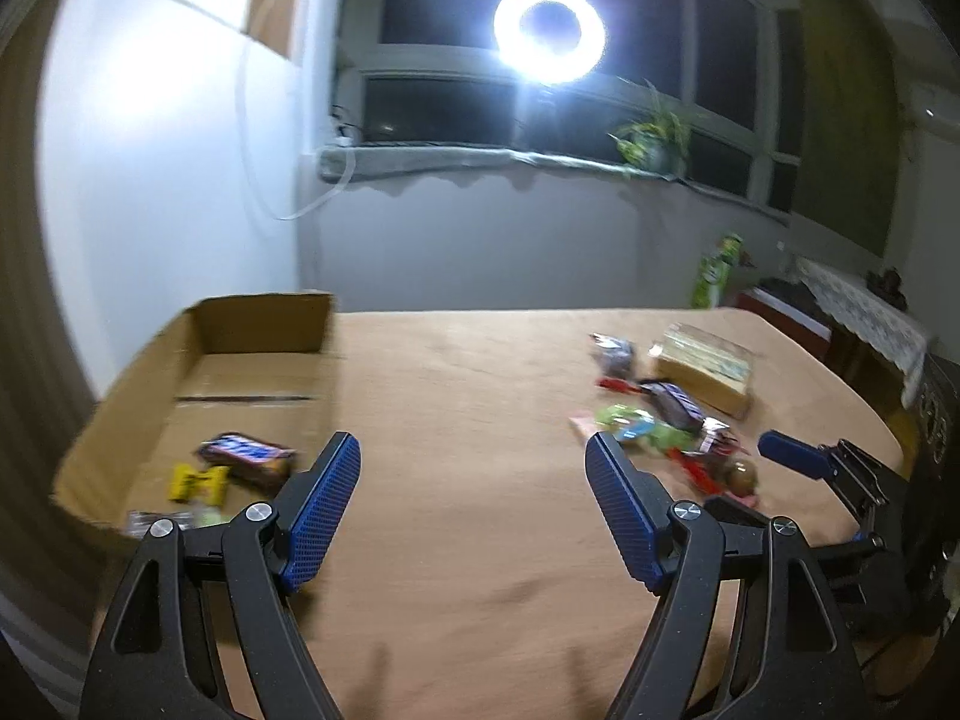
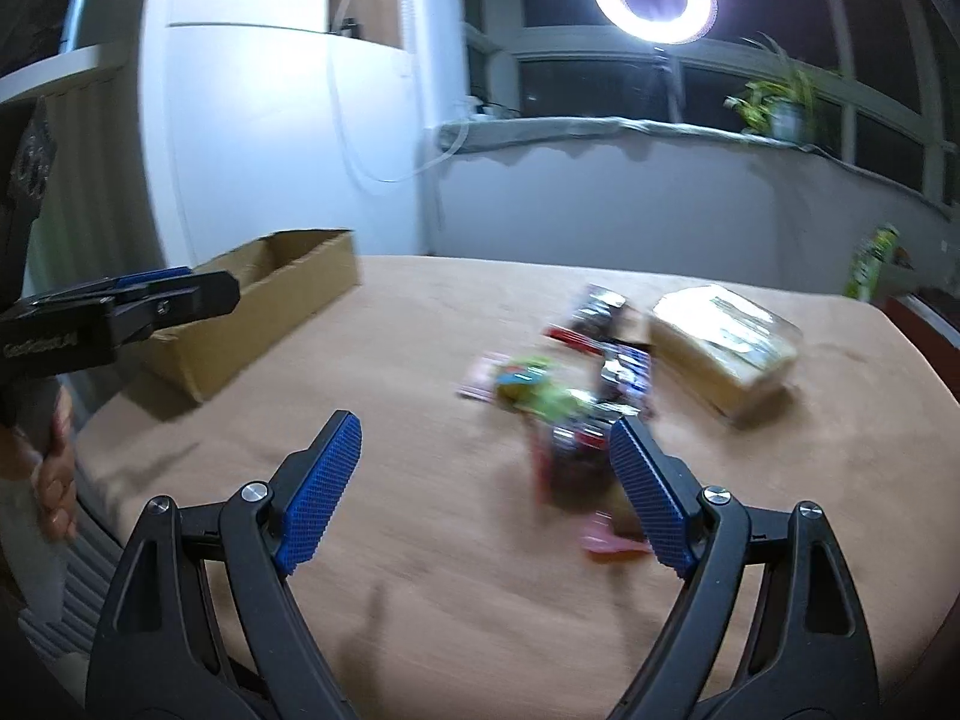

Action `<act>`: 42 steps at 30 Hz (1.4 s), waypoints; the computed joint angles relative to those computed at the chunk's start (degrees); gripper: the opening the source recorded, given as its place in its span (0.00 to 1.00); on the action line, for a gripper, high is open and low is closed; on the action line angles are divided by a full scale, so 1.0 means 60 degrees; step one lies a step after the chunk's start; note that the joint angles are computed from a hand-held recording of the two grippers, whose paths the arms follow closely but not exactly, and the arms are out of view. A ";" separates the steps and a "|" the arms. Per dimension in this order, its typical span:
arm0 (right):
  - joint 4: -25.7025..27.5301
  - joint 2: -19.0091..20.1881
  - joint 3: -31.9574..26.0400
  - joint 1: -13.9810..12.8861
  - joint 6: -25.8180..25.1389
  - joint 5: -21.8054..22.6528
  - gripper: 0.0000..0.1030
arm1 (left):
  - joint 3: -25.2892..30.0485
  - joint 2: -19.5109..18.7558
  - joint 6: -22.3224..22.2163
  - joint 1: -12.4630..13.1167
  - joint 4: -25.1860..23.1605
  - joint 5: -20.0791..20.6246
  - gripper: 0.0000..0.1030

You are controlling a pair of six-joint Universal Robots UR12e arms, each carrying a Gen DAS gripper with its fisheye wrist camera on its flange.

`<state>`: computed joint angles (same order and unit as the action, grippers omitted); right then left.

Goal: Organize snacks
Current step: 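Move both grippers back to the snack pile, then grasp the brown round chocolate with the right gripper while the left gripper grasps the dark red wrapped candy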

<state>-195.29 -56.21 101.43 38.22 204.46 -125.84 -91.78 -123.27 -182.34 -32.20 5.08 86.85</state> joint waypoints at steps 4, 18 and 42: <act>0.0066 -0.0168 0.0415 -0.0097 0.0458 -0.0171 0.85 | 0.0269 -0.0162 0.0318 -0.0200 -0.0350 -0.0334 0.75; 0.0070 -0.0299 0.1005 -0.0384 0.0728 0.0257 0.68 | 0.1492 -0.0919 0.1052 -0.0676 -0.1764 -0.1505 0.75; 0.0441 -0.0251 0.0963 -0.0423 0.0132 0.0219 0.27 | 0.2398 -0.1410 0.1375 -0.0633 -0.3626 -0.3085 0.36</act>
